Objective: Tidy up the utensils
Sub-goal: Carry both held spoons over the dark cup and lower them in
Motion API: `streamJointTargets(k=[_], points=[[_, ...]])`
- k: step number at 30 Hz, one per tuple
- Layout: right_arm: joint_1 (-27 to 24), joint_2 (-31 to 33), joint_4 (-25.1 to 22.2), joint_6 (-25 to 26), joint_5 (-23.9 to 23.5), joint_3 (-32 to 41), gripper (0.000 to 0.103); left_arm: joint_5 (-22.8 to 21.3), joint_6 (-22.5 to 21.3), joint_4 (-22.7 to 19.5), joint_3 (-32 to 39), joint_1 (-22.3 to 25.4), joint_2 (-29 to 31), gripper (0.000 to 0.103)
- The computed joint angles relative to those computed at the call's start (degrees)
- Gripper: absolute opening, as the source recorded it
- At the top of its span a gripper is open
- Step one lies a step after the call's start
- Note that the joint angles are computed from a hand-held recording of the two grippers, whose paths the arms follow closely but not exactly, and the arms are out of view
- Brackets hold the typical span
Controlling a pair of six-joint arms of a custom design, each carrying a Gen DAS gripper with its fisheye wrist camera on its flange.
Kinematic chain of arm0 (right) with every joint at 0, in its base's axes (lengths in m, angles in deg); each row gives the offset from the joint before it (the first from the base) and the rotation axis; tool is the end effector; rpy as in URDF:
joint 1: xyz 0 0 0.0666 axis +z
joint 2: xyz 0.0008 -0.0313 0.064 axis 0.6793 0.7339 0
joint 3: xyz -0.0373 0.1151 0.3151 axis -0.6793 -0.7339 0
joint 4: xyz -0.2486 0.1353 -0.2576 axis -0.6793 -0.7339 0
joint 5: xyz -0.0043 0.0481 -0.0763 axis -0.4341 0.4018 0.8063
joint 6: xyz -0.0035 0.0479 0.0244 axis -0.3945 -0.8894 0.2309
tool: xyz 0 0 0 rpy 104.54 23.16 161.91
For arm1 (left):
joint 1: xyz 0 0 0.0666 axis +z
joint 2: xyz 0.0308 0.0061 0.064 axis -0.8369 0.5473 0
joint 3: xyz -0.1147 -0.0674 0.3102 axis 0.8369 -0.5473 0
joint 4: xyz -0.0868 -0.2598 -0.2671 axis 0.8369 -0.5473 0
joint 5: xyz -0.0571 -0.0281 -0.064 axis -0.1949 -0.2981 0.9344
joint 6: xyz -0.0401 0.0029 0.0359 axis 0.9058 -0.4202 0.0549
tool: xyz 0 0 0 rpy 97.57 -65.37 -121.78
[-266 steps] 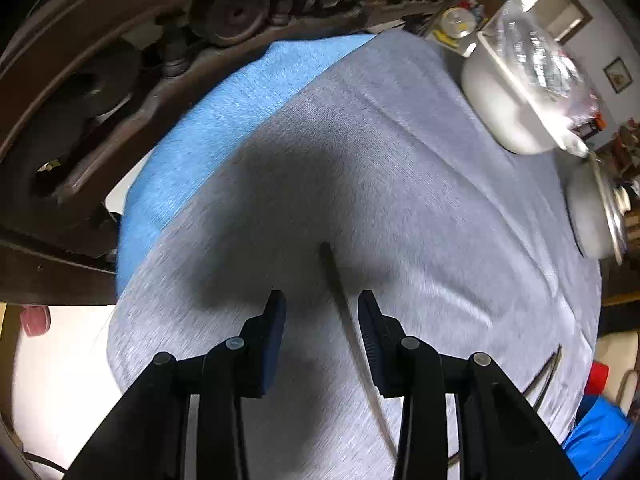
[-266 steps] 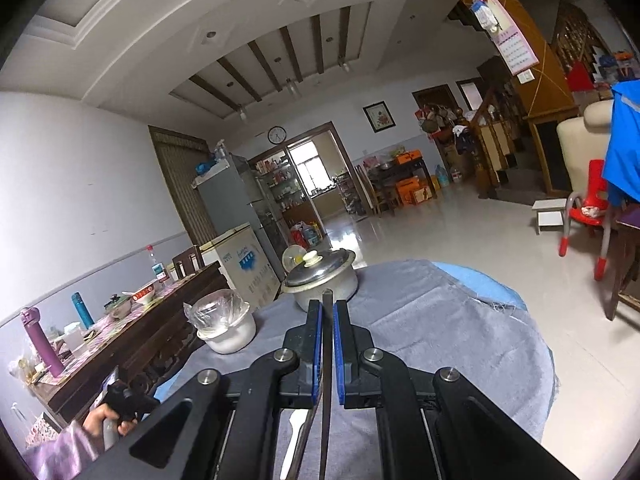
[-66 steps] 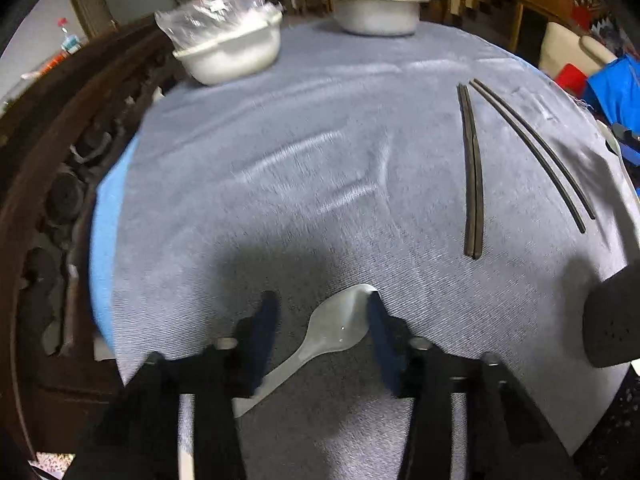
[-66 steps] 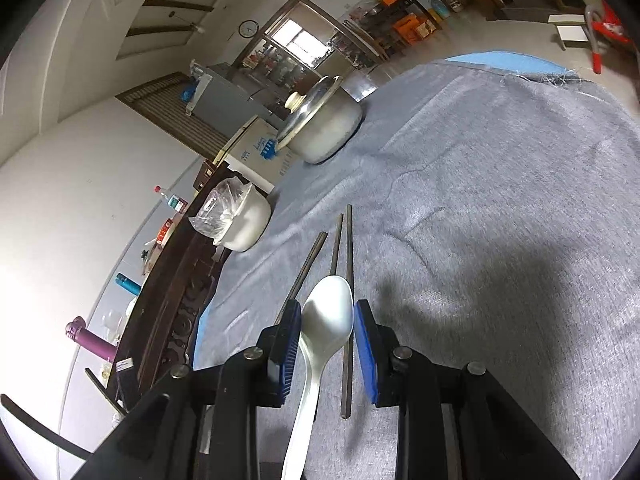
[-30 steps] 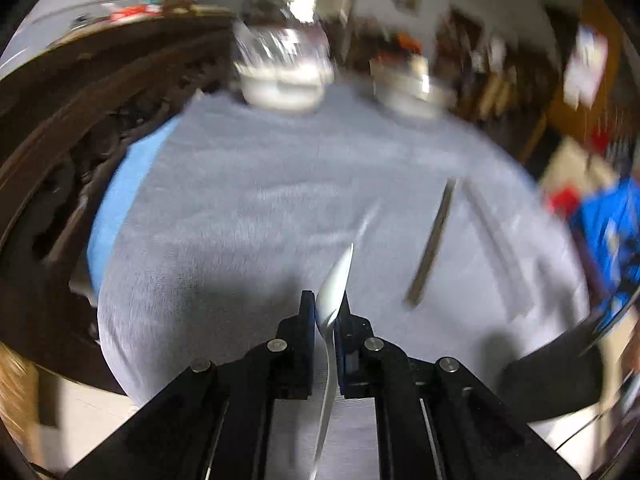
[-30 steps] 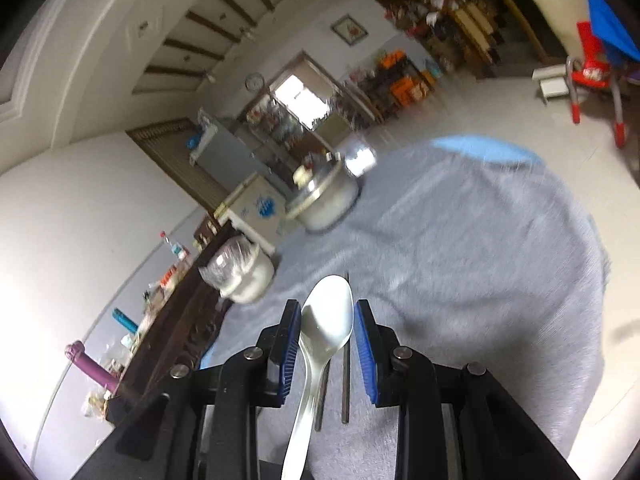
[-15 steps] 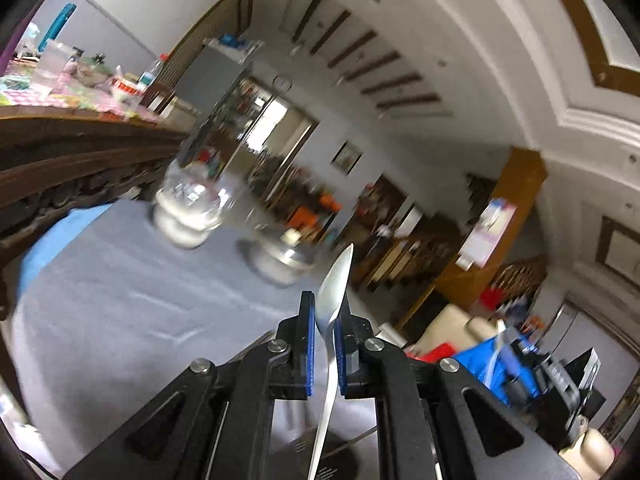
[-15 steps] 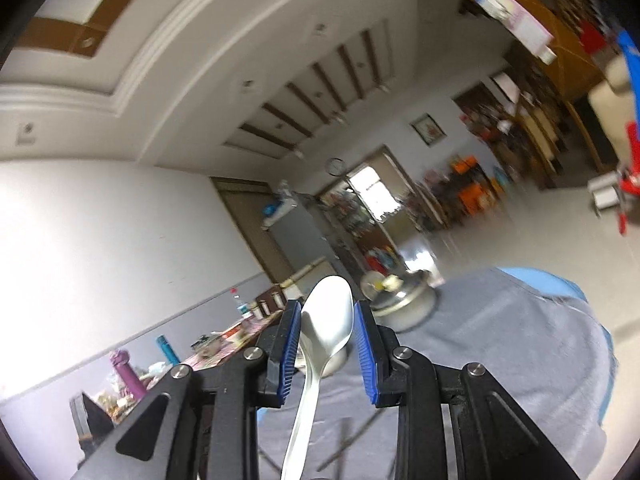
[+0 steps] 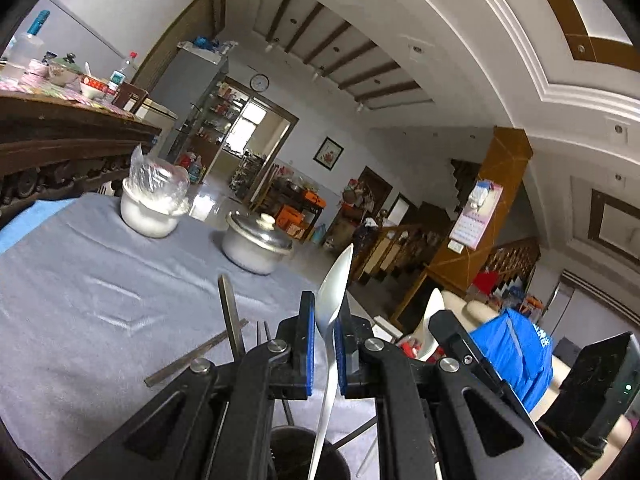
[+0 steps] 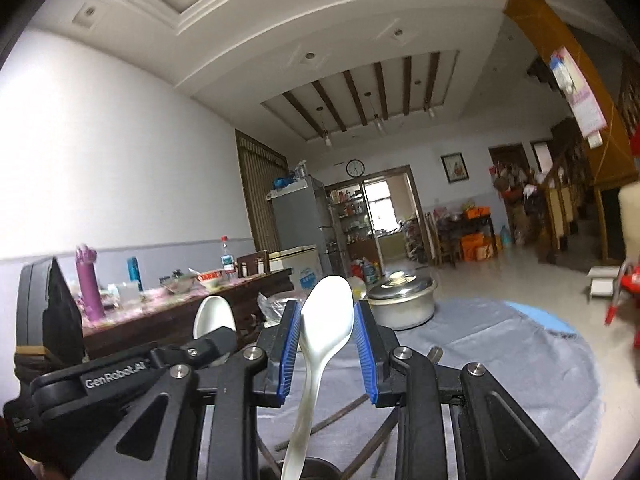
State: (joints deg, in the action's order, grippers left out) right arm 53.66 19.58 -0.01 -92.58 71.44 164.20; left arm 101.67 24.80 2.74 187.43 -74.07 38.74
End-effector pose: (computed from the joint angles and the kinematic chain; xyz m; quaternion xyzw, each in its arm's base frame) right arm 0.5018 0.0931 0.5156 0.0390 0.7006 0.1195 0.7024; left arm 0.5640 -0.1887 0.5231 0.0434 0.7489 -0.3759 0.5440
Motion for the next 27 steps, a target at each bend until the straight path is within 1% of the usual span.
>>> streamJointTargets(k=[3, 8, 14, 18, 23, 27], points=[[0.82, 0.63, 1.06, 2.15, 1.23, -0.56, 0.029, -0.1, -0.96, 1.53, -1.93, -0.26, -0.36, 0.009], [1.05, 1.35, 1.61, 3.75, 2.04, -1.69, 0.029, 0.08, -2.58, 0.96, -2.61, -0.39, 0.16, 0.009], [1.39, 0.35, 3.01, 6.6, 1.96, -4.18, 0.03, -0.81, -2.41, 0.9, -3.97, -0.75, -0.2, 0.009], [1.11, -0.58, 2.9, 7.46, 0.95, -5.73, 0.03, -1.75, -3.05, 0.82, -5.19, -0.89, -0.92, 0.009], [1.01, -0.69, 1.67, 7.62, 0.11, -6.04, 0.031, -2.47, -4.81, 0.52, -6.02, -1.12, -1.43, 0.009], [0.91, -1.55, 1.43, 7.33, 0.35, -6.6, 0.031, -2.56, -6.03, -0.16, -6.35, -1.06, -1.88, 0.009]])
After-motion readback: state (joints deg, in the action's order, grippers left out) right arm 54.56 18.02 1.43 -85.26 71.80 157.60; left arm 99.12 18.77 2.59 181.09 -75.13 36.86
